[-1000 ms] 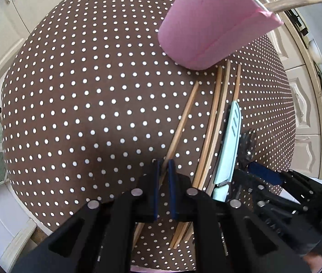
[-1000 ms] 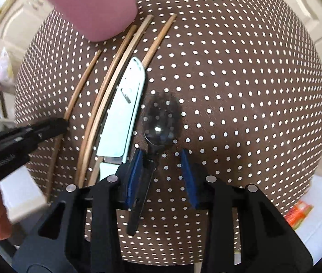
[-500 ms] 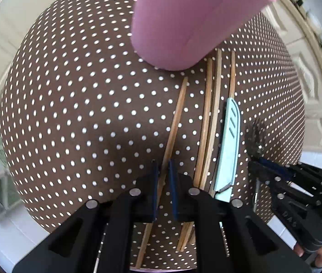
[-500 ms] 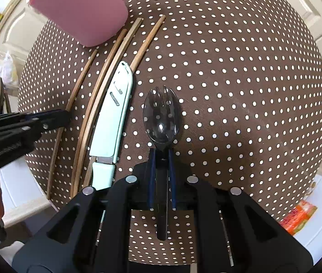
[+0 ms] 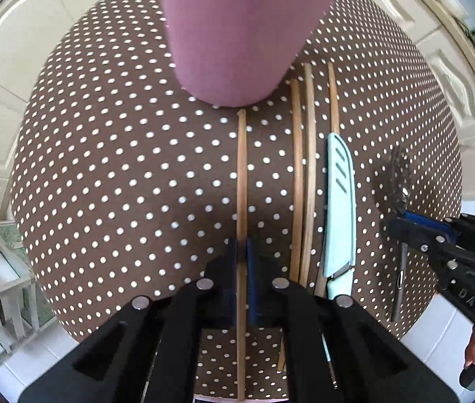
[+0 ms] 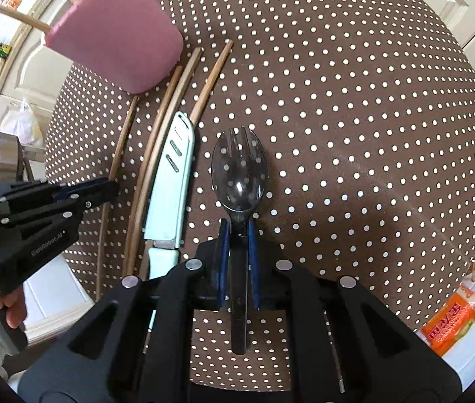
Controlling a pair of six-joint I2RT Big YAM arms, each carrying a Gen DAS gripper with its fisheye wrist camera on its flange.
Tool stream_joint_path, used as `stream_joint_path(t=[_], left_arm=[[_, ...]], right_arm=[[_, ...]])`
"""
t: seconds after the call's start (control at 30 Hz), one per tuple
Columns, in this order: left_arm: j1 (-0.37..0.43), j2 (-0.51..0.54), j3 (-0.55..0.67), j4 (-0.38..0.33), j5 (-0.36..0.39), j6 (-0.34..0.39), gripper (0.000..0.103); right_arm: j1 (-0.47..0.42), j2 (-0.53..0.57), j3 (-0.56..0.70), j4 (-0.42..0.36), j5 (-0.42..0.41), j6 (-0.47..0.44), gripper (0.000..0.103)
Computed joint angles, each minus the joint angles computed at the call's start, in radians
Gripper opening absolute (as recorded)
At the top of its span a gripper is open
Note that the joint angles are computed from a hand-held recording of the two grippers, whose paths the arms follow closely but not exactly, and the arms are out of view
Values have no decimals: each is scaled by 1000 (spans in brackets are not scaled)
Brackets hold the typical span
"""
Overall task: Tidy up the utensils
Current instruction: 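Lift both items over the pink cup and drop them in with both tools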
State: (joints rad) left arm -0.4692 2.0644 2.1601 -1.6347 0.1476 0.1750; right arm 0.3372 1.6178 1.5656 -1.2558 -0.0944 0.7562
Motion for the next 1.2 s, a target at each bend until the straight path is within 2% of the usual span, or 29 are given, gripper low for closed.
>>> stream_joint_path(t=[0.23,0.3,0.43,0.6,0.7,0.77,0.9,1.03,1.2], left_arm=[[22,-105,-91,117,152,-48,5],[19,-148,-130,173,186,-63,5],[80,-280,-262,261,254,-31,5],[109,-371,-306,377,312,-54,5],[121,-381,-296,458,329,-98,5],[126,-376,-261,488,328,-129,5],[138,-366,-201,579,317,-222,5],[165,-373,-199,670,310,-285,5],[172,-339,-147,723,282,-359,5]], right_arm=[[-13,-54,35,8,10,3,11],[-16,-76,45,16,18,-6,11],[-13,-118,72,30,40,-18,11],[-24,-145,133,79,72,-69,11],[-37,-127,177,130,81,-115,11],[-46,-114,209,172,102,-169,11],[-56,-65,273,240,115,-240,11],[-38,-13,279,328,145,-256,11],[-32,45,269,434,152,-282,11]])
